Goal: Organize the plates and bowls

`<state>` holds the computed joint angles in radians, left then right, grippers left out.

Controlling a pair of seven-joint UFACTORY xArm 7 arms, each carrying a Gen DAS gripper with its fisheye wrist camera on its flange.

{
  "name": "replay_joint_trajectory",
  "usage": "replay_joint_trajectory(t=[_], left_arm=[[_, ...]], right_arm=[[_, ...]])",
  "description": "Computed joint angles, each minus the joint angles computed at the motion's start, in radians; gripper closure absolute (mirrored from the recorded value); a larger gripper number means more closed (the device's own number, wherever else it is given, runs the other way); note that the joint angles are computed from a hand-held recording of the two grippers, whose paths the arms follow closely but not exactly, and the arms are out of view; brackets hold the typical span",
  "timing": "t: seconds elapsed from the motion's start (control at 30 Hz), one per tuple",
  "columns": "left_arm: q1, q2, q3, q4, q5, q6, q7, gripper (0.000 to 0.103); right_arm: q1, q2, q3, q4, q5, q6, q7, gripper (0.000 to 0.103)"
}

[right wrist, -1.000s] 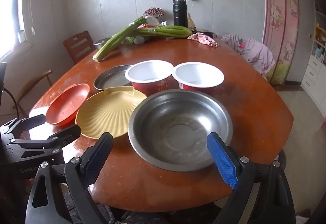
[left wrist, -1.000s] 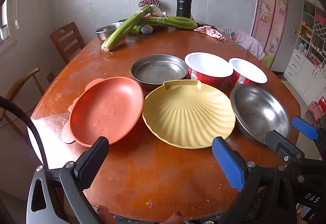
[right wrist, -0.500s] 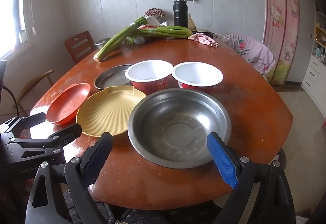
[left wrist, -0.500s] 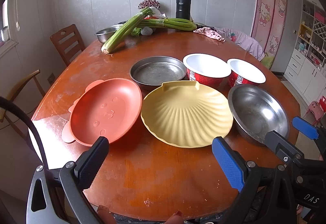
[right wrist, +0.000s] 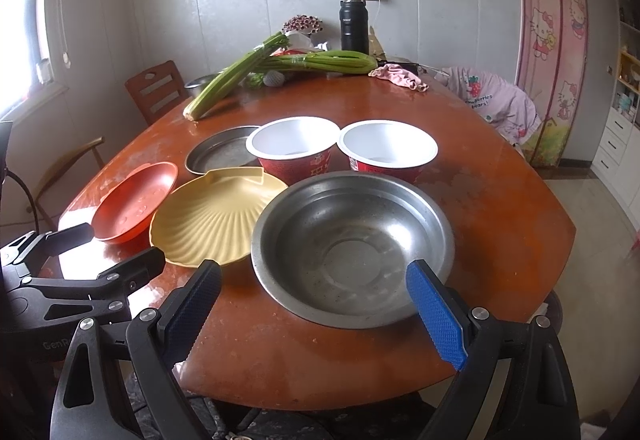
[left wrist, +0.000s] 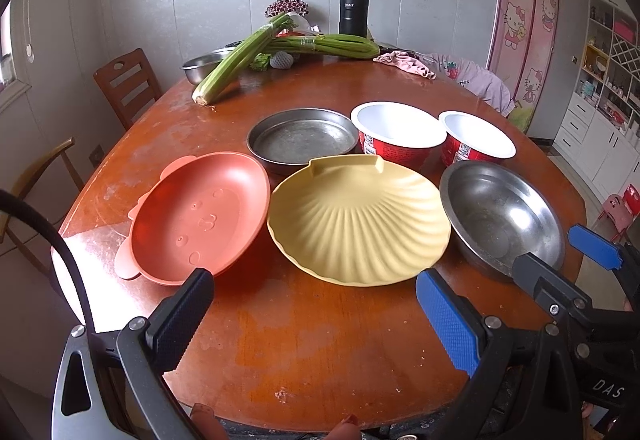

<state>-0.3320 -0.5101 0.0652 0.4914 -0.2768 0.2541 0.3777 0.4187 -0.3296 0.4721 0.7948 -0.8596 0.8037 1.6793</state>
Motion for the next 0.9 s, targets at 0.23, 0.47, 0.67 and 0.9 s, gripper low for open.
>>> replay_joint_trajectory(t=[0.23,0.47,0.67,0.9], left_arm=[[-0.002,-0.003,0.003,-0.004,-0.002,-0.008,-0.003,0.002],[-0.001,-0.007,0.006,-0.009,0.003,-0.011,-0.005,0.002],[-0.006,-0.012,0.009,-0.014,0.001,-0.020,-0.002,0.002],[-0.010,-0.019,0.013,-0.022,0.001,-0.025,-0.004,0.002]], right_arm=[[-0.001,-0.005,0.000,-0.004,-0.003,-0.002,0.002,0.009],[-0.003,-0.005,0.003,-0.003,0.000,0.001,-0.001,0.009],[-0.001,-0.007,0.006,-0.005,-0.007,0.004,0.009,0.009],[0.003,-0.007,0.004,-0.009,-0.002,0.004,0.009,0.009]])
